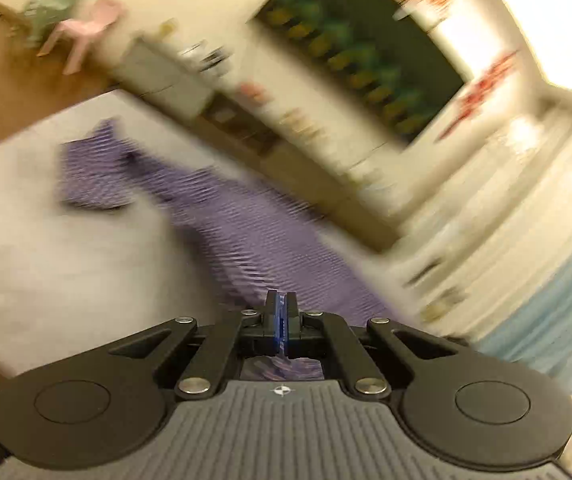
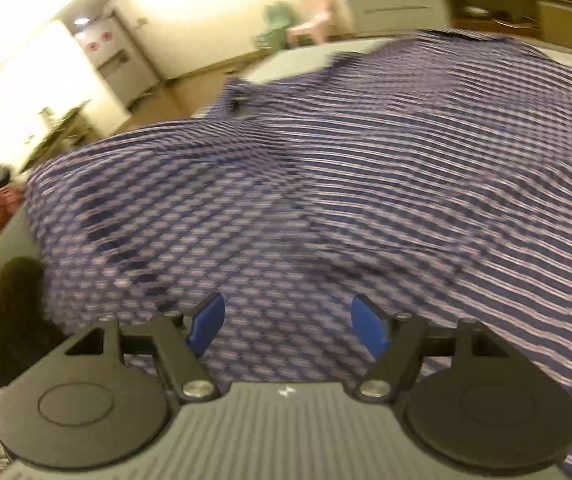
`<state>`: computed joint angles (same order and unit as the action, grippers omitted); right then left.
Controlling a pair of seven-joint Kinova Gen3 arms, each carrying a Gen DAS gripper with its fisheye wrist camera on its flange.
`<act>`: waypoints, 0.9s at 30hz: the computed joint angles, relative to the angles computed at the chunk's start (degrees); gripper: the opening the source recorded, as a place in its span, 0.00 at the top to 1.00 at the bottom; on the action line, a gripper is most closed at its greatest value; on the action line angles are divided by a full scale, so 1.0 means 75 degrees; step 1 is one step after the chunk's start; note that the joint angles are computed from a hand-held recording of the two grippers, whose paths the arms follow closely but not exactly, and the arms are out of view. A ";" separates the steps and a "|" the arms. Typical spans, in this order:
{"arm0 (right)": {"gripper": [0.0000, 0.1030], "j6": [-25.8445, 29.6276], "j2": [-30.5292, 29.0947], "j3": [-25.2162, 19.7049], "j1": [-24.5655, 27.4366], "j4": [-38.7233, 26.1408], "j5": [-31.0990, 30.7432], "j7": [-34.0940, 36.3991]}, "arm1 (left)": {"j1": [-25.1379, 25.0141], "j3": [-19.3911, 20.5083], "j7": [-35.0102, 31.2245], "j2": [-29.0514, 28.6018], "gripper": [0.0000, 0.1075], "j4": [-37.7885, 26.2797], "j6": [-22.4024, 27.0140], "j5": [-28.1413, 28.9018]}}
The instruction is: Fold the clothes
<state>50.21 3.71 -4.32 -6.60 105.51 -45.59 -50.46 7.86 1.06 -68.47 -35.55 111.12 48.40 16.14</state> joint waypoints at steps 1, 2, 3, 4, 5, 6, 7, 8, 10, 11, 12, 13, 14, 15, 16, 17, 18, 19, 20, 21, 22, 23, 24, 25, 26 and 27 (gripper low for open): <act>0.31 -0.0153 0.0007 -0.0003 0.0005 0.0017 0.0291 -0.0259 | -0.0138 0.0163 0.0115 0.0166 1.00 -0.0124 0.0311 -0.0296; 0.31 -0.0325 0.0019 -0.0008 -0.0029 0.0037 0.0587 -0.0491 | -0.0172 0.0320 0.0141 0.0333 1.00 -0.0234 0.0526 -0.0479; 0.31 -0.0458 0.0038 -0.0108 0.0053 0.0049 0.0818 -0.0666 | -0.0176 0.0481 0.0190 0.0489 0.98 -0.0302 0.0666 -0.0681; 0.33 -0.0525 0.0042 -0.0334 0.0269 0.0041 0.0949 -0.0797 | -0.0162 0.0781 0.0357 0.0671 0.86 -0.0324 0.0708 -0.0978; 0.33 -0.0572 0.0042 -0.0576 0.0502 0.0041 0.1018 -0.0888 | -0.0099 0.1135 0.0583 0.0900 0.75 -0.0317 0.0691 -0.1289; 0.33 -0.0578 0.0014 -0.0764 0.0682 0.0045 0.0986 -0.0905 | -0.0098 0.1489 0.0893 0.1109 0.47 -0.0298 0.0651 -0.1600; 0.33 -0.0613 -0.0050 -0.0823 0.0722 0.0086 0.0915 -0.0837 | -0.0217 0.1843 0.1204 0.1251 0.22 -0.0233 0.0586 -0.1885; 0.33 -0.0707 -0.0196 -0.0812 0.0639 0.0198 0.0797 -0.0651 | -0.0392 0.2196 0.1515 0.1334 0.15 -0.0132 0.0529 -0.2069; 0.31 -0.0846 -0.0509 -0.0904 0.0485 0.0435 0.0600 -0.0183 | -0.0749 0.2871 0.2136 0.1535 0.13 0.0063 0.0446 -0.2309; 0.28 -0.0905 -0.0672 -0.0943 0.0373 0.0557 0.0501 0.0099 | -0.0812 0.3062 0.2374 0.1606 0.13 0.0132 0.0472 -0.2374; 0.27 -0.0930 -0.0804 -0.0901 0.0174 0.0667 0.0411 0.0368 | -0.0733 0.3118 0.2601 0.1730 0.13 0.0160 0.0503 -0.2506; 0.27 -0.0886 -0.0846 -0.0978 0.0090 0.0728 0.0408 0.0533 | -0.0530 0.3104 0.2889 0.1871 0.13 0.0191 0.0509 -0.2728; 0.27 -0.0880 -0.0844 -0.0992 -0.0052 0.0757 0.0483 0.0575 | -0.0410 0.3121 0.3085 0.1979 0.13 0.0225 0.0494 -0.2898; 0.27 -0.0879 -0.0835 -0.0928 -0.0296 0.0770 0.0636 0.0544 | -0.0314 0.3099 0.3157 0.2072 0.16 0.0262 0.0472 -0.2984; 0.27 -0.0874 -0.0815 -0.0829 -0.0558 0.0777 0.0841 0.0513 | -0.0093 0.2935 0.3106 0.2114 0.27 0.0340 0.0352 -0.3018; 0.27 -0.0859 -0.0809 -0.0595 -0.0896 0.0782 0.0987 0.0537 | 0.0256 0.2630 0.2931 0.2107 0.40 0.0449 0.0151 -0.2992; 0.27 -0.0845 -0.0781 -0.0441 -0.1143 0.0782 0.1065 0.0614 | 0.0610 0.2276 0.2631 0.2110 0.82 0.0482 -0.0032 -0.2842; 0.27 -0.0809 -0.0775 -0.0344 -0.1271 0.0811 0.1050 0.0813 | 0.0963 0.1922 0.2394 0.2102 0.95 0.0439 -0.0164 -0.2574; 0.27 -0.0892 -0.0867 -0.0288 -0.1370 0.0972 0.0948 0.1088 | 0.1272 0.1568 0.2281 0.1987 0.95 0.0510 -0.0411 -0.2264; 0.27 -0.1095 -0.0991 -0.0170 -0.1578 0.1184 0.0836 0.1389 | 0.1480 0.1214 0.2292 0.1859 0.95 0.0499 -0.0722 -0.1953; 0.25 -0.1406 -0.1144 -0.0193 -0.1722 0.1393 0.0739 0.1690 | 0.1729 0.0860 0.2428 0.1687 0.95 0.0482 -0.1033 -0.1642; 0.21 -0.1717 -0.1324 -0.0356 -0.1779 0.1591 0.0715 0.1997 | 0.2010 0.0506 0.2550 0.1538 0.95 0.0468 -0.1343 -0.1332; 0.17 -0.2027 -0.1502 -0.0658 -0.1714 0.1773 0.0712 0.2307 | 0.2305 0.0152 0.2548 0.1483 0.95 0.0404 -0.1590 -0.1021; 0.07 -0.2338 -0.1690 -0.1012 -0.1650 0.1930 0.0799 0.2617 | 0.2486 -0.0102 0.2422 0.1501 0.95 0.0291 -0.1712 -0.0714; 0.00 -0.2649 -0.1882 -0.1366 -0.1585 0.2102 0.0851 0.2928 | 0.2534 -0.0215 0.2367 0.1568 0.95 0.0156 -0.1735 -0.0485; 0.00 -0.2959 -0.2018 -0.1720 -0.1496 0.2270 0.0841 0.3239 | 0.2449 -0.0215 0.2300 0.1676 0.95 0.0041 -0.1734 -0.0222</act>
<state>28.01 -11.42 -17.22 -17.81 122.53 -39.28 -26.17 26.23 -0.55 -51.22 -22.98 111.42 35.39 14.47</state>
